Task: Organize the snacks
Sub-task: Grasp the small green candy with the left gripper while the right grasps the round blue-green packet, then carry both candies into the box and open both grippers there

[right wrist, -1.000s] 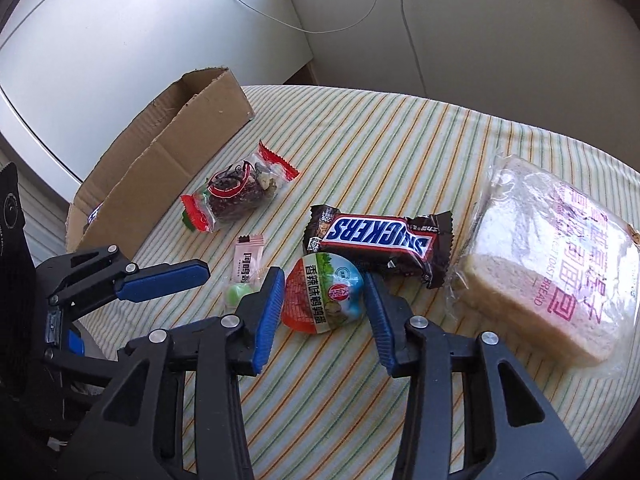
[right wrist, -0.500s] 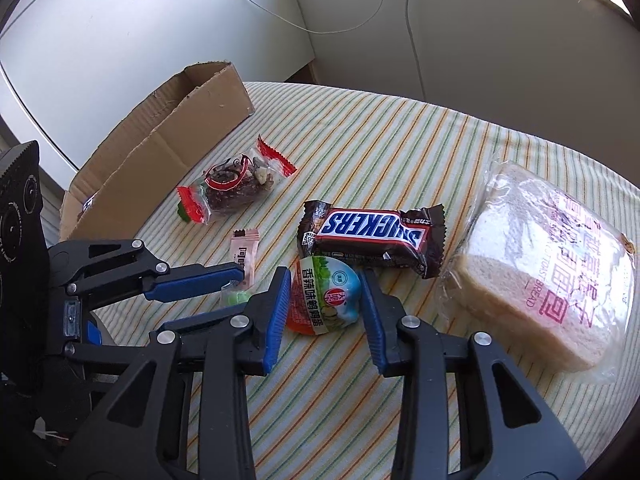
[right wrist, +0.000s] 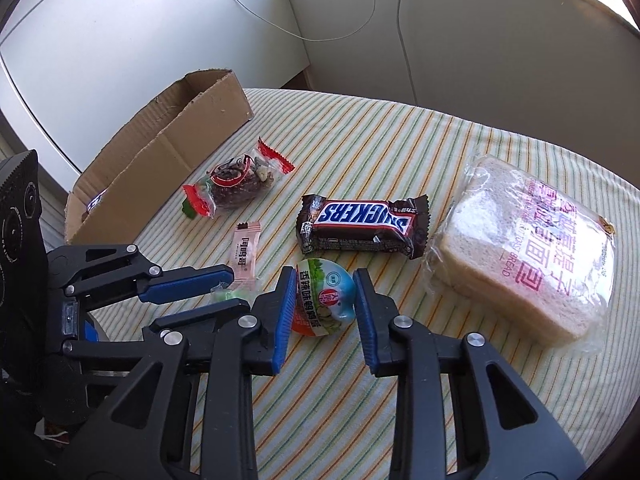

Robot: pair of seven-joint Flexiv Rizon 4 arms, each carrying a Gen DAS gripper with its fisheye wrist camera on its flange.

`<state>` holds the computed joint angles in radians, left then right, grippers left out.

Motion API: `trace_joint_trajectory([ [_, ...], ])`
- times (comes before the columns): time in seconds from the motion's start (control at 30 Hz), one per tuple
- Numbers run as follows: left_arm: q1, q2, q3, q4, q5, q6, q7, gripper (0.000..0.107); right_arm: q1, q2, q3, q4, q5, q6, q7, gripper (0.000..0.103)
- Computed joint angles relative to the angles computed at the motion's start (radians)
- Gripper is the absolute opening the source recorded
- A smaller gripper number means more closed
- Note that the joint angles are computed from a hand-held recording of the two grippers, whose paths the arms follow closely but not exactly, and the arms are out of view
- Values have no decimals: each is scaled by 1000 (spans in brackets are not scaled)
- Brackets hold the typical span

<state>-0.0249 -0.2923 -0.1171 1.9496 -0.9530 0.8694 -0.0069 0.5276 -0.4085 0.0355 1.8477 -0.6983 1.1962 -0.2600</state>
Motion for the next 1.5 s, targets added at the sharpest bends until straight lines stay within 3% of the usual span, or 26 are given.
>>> trace_joint_trajectory([
  [0.33, 28, 35, 22, -13, -82, -42, 5, 17, 16, 39, -14, 2, -118, -23, 77, 29],
  [0.7, 72, 7, 38, -83, -157, -5, -28, 17, 33, -28, -5, -163, -127, -78, 6, 29],
  [1.07, 143, -44, 35, -158, -195, 46, -76, 17, 80, -172, -19, -400, -28, -99, -151, 29],
  [1.5, 212, -116, 20, -230, -159, 109, -171, 17, 123, -335, -12, -651, 140, -153, -356, 29],
])
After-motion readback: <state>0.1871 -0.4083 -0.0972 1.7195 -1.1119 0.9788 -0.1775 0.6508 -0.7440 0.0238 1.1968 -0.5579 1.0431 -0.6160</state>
